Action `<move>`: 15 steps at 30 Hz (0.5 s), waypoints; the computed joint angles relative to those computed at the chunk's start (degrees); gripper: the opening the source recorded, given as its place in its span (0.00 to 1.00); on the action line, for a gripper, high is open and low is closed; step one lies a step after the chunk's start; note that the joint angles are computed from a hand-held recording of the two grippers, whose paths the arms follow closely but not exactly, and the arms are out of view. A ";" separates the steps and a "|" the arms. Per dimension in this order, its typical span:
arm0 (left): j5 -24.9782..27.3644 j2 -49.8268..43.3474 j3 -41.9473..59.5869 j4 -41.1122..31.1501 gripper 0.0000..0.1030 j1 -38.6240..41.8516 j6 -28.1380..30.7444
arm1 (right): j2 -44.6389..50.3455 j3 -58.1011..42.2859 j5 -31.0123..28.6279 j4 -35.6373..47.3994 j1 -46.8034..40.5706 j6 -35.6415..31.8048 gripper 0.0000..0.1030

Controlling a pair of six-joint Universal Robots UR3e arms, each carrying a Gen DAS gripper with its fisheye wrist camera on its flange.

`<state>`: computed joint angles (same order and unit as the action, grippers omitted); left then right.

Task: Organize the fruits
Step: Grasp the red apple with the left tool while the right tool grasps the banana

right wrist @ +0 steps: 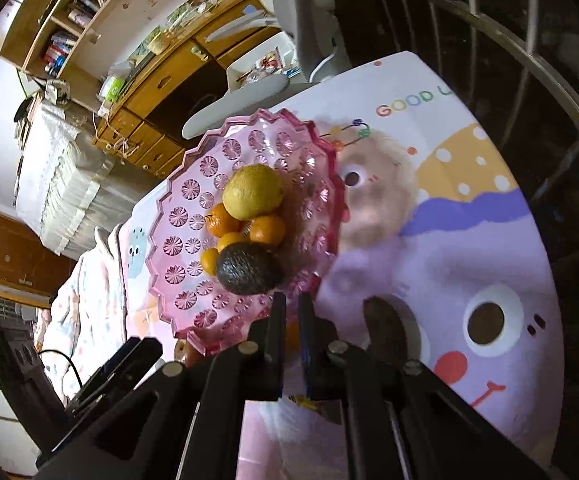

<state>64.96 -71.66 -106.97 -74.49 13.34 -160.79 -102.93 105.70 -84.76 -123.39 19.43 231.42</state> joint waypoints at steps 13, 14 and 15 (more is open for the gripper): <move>1.85 7.45 -5.79 -5.73 0.72 7.55 6.74 | -4.23 5.53 -12.28 -1.50 10.70 8.95 0.37; 1.89 7.13 -5.87 -5.51 0.72 7.57 6.80 | -4.32 6.18 -12.80 -1.82 11.28 9.73 0.42; 1.90 6.72 -6.07 -5.13 0.72 7.61 7.00 | -4.46 7.04 -13.07 -2.29 11.81 11.07 0.43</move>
<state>66.86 -64.94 -113.04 -79.63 20.95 -153.79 -107.39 112.75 -97.83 -125.68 31.24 242.48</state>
